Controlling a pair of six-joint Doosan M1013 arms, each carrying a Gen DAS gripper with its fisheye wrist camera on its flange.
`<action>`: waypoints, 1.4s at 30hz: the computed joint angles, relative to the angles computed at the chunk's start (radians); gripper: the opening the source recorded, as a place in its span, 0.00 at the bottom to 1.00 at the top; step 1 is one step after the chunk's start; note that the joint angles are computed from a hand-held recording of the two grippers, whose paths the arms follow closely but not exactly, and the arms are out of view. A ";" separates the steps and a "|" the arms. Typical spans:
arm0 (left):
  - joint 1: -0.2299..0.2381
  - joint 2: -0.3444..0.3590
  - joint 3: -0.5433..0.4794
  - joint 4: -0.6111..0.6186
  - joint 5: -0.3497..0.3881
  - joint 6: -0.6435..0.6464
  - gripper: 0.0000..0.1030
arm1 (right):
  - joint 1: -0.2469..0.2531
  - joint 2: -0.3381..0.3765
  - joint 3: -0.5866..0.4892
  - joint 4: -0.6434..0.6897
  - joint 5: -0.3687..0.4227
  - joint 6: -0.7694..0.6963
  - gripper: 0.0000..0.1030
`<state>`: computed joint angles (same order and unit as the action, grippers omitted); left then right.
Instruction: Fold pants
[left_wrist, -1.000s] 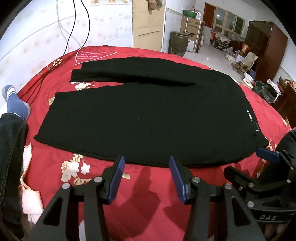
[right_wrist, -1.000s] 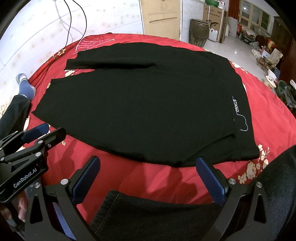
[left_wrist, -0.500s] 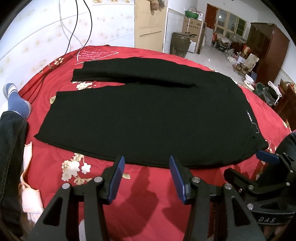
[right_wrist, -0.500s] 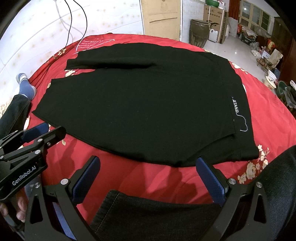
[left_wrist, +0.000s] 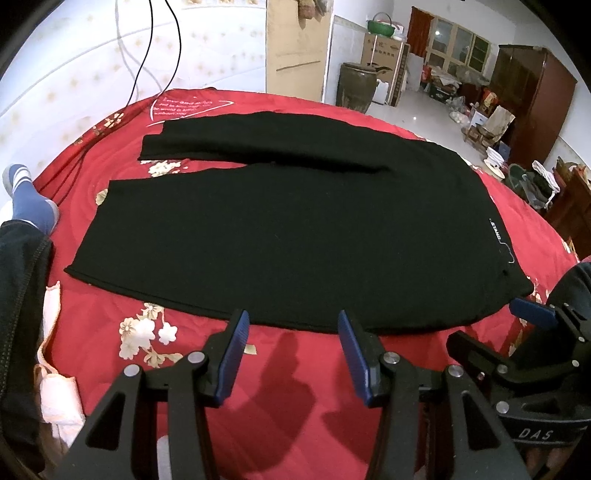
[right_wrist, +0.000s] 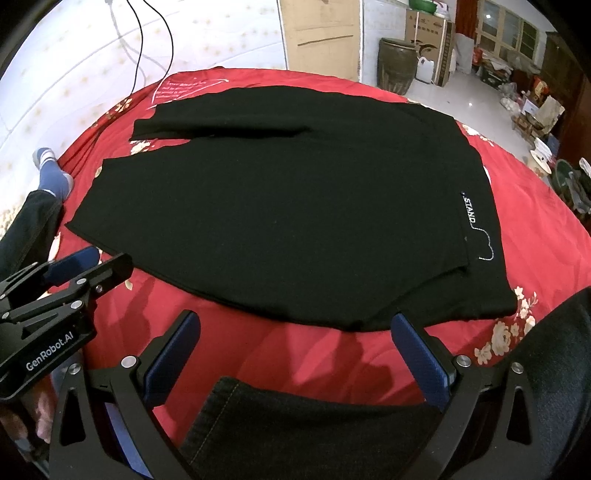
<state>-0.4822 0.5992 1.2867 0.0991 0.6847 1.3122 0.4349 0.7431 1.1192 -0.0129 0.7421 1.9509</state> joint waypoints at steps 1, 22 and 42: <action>0.000 0.000 0.000 -0.002 0.001 0.004 0.51 | 0.000 0.000 0.001 -0.001 0.000 0.001 1.00; -0.003 0.000 0.003 -0.007 -0.001 0.026 0.51 | 0.002 0.003 -0.006 0.000 0.020 0.002 0.83; -0.002 0.006 -0.002 -0.013 0.009 0.034 0.51 | -0.005 0.006 -0.005 0.063 0.028 -0.040 0.60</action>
